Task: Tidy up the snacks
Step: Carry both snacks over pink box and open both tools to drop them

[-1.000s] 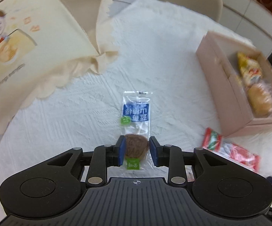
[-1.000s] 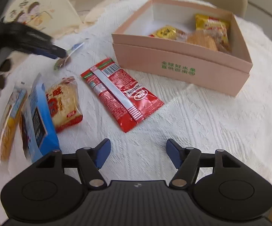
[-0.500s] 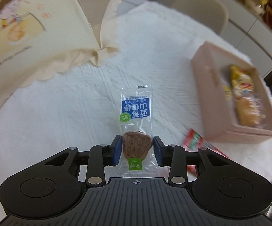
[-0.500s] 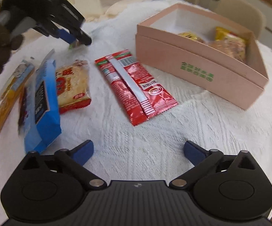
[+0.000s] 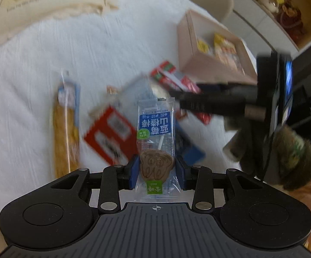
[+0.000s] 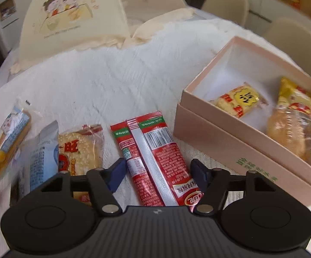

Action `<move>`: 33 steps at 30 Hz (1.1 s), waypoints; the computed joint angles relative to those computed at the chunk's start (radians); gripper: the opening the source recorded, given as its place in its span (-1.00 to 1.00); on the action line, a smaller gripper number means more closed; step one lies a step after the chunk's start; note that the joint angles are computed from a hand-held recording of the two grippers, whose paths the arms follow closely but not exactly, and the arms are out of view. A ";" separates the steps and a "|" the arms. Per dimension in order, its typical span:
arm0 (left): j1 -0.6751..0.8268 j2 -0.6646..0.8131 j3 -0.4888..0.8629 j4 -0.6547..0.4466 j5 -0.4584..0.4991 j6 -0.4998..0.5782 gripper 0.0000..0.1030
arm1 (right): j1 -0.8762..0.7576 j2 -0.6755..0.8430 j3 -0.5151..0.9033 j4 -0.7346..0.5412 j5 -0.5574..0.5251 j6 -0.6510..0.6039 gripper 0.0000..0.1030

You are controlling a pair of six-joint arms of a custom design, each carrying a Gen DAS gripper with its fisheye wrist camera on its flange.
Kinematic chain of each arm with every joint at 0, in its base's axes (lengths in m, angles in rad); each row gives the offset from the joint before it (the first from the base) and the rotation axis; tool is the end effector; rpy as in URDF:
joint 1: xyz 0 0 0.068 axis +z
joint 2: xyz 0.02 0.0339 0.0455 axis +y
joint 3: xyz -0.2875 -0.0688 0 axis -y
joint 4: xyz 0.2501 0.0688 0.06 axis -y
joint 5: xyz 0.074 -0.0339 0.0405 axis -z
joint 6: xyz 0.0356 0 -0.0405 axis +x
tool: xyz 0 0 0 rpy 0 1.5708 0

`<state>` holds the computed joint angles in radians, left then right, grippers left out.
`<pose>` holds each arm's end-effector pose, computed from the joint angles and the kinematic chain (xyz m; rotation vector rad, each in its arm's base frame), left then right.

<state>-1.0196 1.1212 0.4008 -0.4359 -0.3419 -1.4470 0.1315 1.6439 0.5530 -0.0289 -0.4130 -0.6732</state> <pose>0.0971 -0.1351 0.1541 -0.6588 2.5801 -0.3759 0.2521 0.0478 0.1101 -1.1236 2.3239 0.3622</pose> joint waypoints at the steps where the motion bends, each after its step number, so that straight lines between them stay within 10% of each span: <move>1: -0.021 0.006 -0.007 0.012 0.006 -0.008 -0.22 | -0.008 -0.030 -0.002 -0.050 0.003 0.004 0.00; 15: -0.075 0.256 -0.007 0.298 0.112 0.155 -0.22 | -0.606 -0.291 -0.098 -0.498 -0.028 -0.334 -0.10; 23: -0.055 0.261 0.121 0.194 0.086 0.310 -0.22 | -0.927 -0.378 -0.010 -0.773 -0.130 -0.568 -0.12; 33: 0.293 0.218 0.409 0.135 0.065 0.698 -0.21 | -0.926 -0.400 0.247 -0.965 -0.364 -0.542 -0.12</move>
